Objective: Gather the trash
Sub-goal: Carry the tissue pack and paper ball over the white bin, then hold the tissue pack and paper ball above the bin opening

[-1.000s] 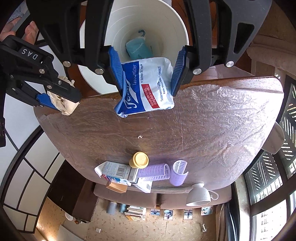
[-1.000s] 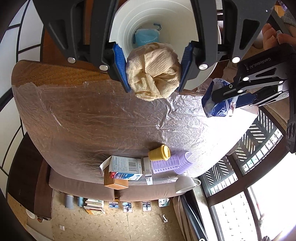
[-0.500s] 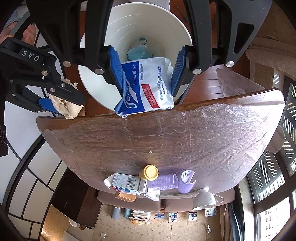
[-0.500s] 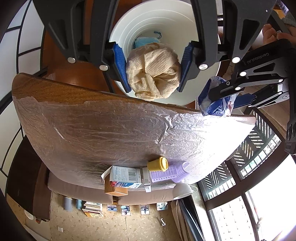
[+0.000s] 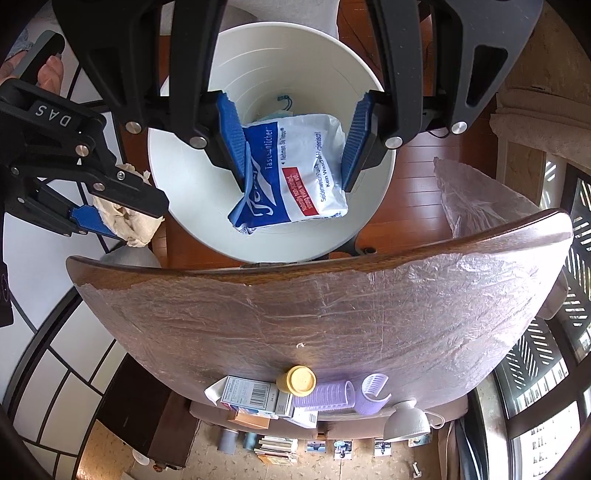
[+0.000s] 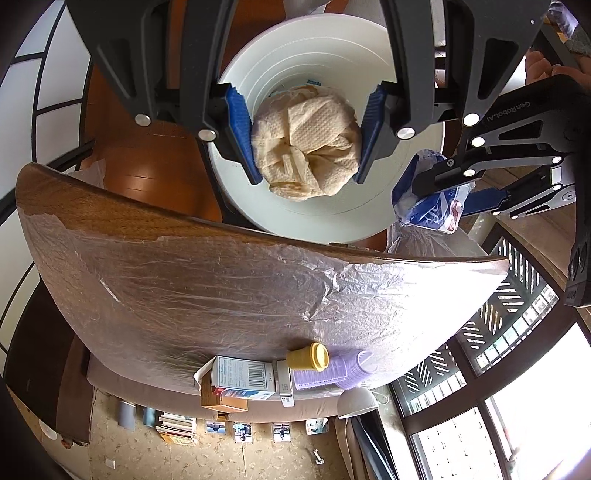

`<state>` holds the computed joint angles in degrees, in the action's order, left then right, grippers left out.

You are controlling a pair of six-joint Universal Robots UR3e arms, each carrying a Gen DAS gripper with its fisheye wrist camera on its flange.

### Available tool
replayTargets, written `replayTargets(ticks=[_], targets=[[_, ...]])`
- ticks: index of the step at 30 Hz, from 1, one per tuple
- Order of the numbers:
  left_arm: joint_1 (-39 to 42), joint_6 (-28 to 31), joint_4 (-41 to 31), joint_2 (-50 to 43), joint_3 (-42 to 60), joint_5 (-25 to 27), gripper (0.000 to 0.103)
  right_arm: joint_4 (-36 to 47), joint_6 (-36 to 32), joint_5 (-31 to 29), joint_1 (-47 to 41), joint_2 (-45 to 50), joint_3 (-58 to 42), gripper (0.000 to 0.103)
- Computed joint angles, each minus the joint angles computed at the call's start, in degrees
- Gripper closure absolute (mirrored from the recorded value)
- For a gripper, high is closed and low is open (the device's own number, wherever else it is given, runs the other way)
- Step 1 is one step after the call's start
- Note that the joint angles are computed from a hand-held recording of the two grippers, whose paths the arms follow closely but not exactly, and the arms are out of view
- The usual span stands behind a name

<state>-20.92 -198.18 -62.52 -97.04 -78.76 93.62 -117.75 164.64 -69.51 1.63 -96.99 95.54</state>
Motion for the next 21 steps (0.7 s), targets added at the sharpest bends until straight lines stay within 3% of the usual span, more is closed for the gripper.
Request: replayTargets(ticks=[21], targets=[[-0.6, -1.3, -0.8, -0.9, -3.1, 0.7, 0.053, 2.7, -1.5, 0.0, -0.7, 0.1, 2.7, 0.053]])
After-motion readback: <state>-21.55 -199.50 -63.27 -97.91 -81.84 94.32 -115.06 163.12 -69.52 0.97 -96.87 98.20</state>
